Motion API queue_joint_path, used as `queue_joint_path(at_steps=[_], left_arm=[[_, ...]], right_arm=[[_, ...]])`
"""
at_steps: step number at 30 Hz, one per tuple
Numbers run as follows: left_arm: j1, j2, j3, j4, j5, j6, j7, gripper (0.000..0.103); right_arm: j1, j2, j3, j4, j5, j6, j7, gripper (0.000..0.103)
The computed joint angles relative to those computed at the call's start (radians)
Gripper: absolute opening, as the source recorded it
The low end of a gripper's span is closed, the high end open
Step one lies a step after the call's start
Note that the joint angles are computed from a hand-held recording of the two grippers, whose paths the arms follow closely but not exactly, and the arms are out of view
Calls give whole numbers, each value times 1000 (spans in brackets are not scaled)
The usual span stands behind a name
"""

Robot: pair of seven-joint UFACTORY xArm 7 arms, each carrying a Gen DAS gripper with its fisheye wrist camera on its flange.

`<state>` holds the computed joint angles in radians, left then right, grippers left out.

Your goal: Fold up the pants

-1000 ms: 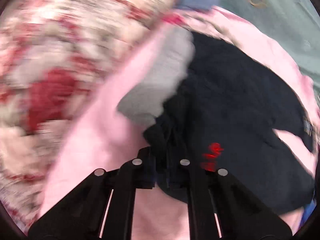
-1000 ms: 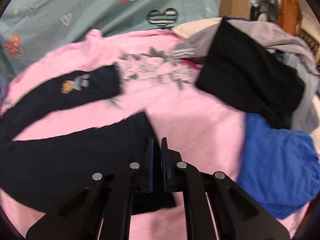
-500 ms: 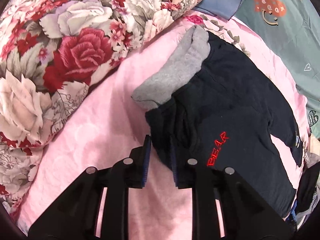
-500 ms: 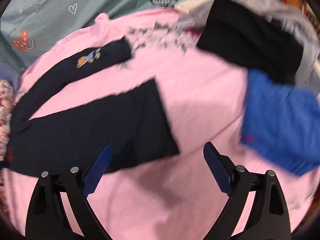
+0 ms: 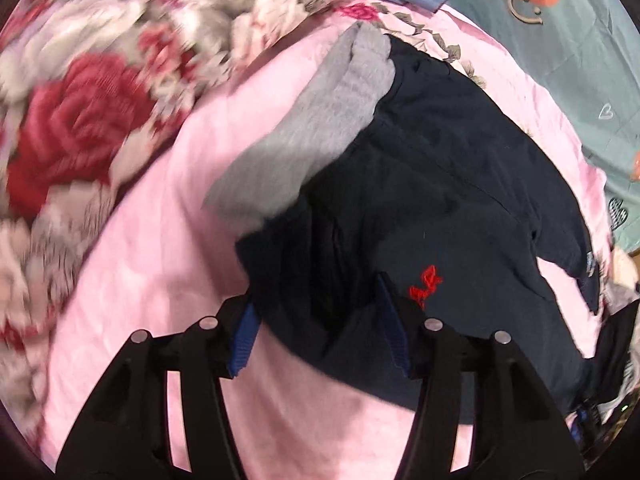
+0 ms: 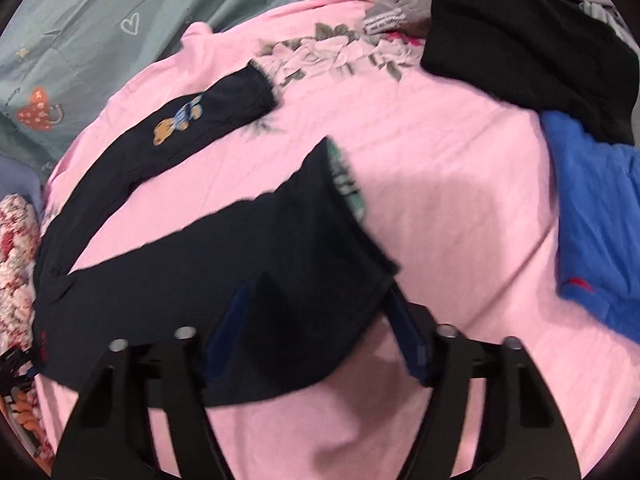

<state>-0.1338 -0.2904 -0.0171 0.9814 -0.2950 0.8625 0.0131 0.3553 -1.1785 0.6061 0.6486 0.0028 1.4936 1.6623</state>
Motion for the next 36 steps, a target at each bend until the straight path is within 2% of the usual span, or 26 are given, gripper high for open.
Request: queue_joint_path(at_steps=[1, 3, 5, 8, 11, 13, 14, 16, 17, 18, 19, 21, 22, 23, 24, 27, 28, 29, 31, 32, 33, 34, 35, 36], left_arm=[[0, 10, -4, 9, 10, -6, -1, 26], [-6, 28, -3, 30, -1, 3, 9, 13], [-1, 4, -24, 21, 42, -20, -20, 10], [-2, -89, -35, -21, 85, -75, -51, 10], [-12, -175, -8, -44, 73, -56, -41, 9], [14, -240, -11, -75, 112, -52, -61, 7], [7, -261, 6, -84, 105, -39, -45, 7], [-8, -281, 43, -100, 76, 3, -8, 7], [-3, -280, 46, -118, 80, 24, 1, 7], [4, -271, 42, -134, 90, 32, 6, 10], [20, -262, 28, -147, 116, 47, -4, 23], [74, -261, -10, -172, 199, 53, -59, 45], [88, -271, -17, -184, 223, 38, -76, 50], [101, -295, -12, -204, 239, 7, -83, 51], [105, -313, -4, -213, 246, -9, -82, 60], [117, -342, -8, -212, 275, -69, -82, 60], [114, -345, -17, -209, 284, -89, -84, 63], [101, -344, -23, -202, 286, -121, -75, 65], [62, -347, -32, -195, 265, -158, -69, 72], [18, -336, -31, -186, 229, -199, -56, 73], [-16, -327, -31, -185, 205, -243, -40, 79], [-78, -309, -24, -192, 166, -330, 5, 87], [-130, -283, -16, -195, 136, -398, 49, 89], [-175, -251, -13, -199, 116, -464, 92, 89]], right_arm=[[-2, -2, -8, -5, -6, 0, -3, 32], [8, -40, -28, -42, -3, -29, 4, 17], [9, -51, -33, -48, -4, -44, -1, 14], [-19, -8, -2, 35, -55, 12, -48, 14], [-47, 30, 28, 140, -80, 85, -95, 14], [-63, 42, 52, 196, -79, 140, -116, 14], [-66, 34, 64, 217, -66, 177, -114, 14], [-52, -8, 69, 207, -22, 188, -104, 14], [-35, -28, 70, 186, 12, 190, -103, 14], [-22, -41, 69, 161, 41, 189, -104, 19], [-10, -44, 64, 134, 74, 192, -106, 28], [-5, -13, 58, 110, 122, 249, -128, 55], [-19, 32, 71, 152, 93, 317, -122, 61], [-38, 64, 88, 193, 57, 365, -130, 62], [-52, 88, 106, 228, 12, 396, -147, 63], [-97, 154, 126, 308, -146, 453, -233, 66], [-111, 148, 115, 302, -188, 429, -281, 66], [-83, 162, 73, 277, -263, 363, -299, 66], [-92, 150, -10, 205, -343, 204, -361, 66], [-104, 159, -45, 176, -369, 135, -381, 66], [-116, 170, -85, 144, -382, 67, -397, 66], [-129, 183, -131, 116, -382, 4, -409, 66], [-139, 194, -197, 69, -378, -95, -415, 66], [-155, 198, -232, 36, -376, -167, -418, 66]])
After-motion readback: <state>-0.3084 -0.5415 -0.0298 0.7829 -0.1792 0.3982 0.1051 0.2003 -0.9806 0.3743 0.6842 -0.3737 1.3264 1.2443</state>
